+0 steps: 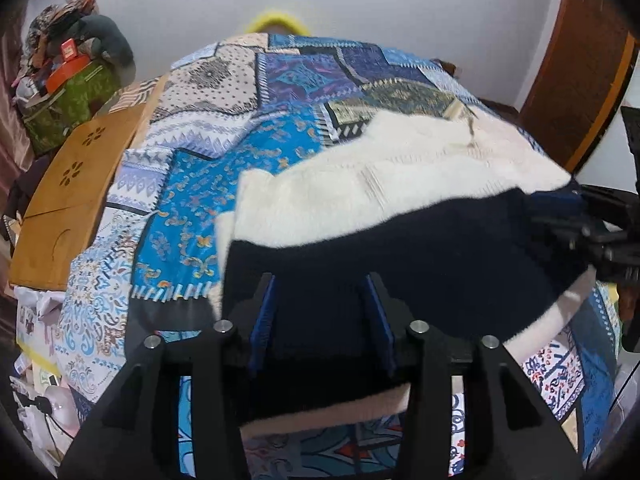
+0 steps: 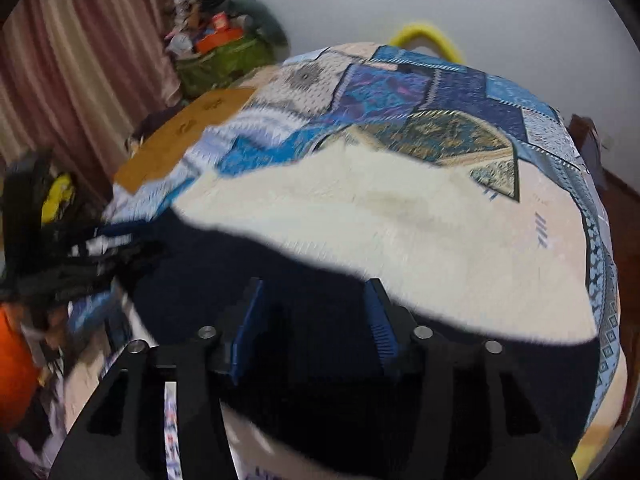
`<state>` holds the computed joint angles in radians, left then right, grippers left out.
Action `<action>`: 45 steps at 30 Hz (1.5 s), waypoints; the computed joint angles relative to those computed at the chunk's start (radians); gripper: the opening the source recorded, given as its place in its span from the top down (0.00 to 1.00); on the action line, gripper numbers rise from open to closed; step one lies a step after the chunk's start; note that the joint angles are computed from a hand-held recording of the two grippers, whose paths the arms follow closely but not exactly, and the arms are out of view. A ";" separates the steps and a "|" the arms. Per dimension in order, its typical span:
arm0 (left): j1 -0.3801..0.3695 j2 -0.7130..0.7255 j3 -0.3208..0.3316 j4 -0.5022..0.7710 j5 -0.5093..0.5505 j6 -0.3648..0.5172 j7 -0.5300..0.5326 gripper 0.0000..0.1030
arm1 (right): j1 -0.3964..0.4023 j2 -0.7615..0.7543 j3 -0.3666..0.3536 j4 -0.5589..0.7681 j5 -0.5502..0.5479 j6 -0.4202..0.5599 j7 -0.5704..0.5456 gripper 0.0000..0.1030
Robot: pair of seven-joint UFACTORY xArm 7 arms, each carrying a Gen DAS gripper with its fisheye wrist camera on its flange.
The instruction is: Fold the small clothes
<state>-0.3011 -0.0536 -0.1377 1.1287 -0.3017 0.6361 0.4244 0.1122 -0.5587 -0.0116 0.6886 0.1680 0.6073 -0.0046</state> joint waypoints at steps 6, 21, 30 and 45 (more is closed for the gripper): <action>0.014 0.040 0.004 0.014 0.033 0.008 -0.058 0.44 | -0.038 -0.060 -0.018 -0.091 -0.025 0.009 0.013 0.53; 0.055 0.069 0.019 0.029 0.257 -0.020 -0.230 0.41 | -0.269 -0.268 0.007 -0.190 -0.274 0.099 0.120 0.54; 0.069 -0.037 0.027 -0.027 0.261 -0.055 -0.266 0.42 | -0.260 -0.391 0.017 -0.216 -0.266 0.142 0.154 0.53; -0.013 -0.192 0.075 -0.143 -0.134 0.097 -0.110 0.36 | -0.086 -0.296 0.055 -0.181 -0.148 -0.021 0.196 0.37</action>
<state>-0.3146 -0.2453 -0.0624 0.9855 -0.4360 0.7328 0.3145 0.0261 -0.8542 0.0430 0.5071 0.0198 0.5863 0.1912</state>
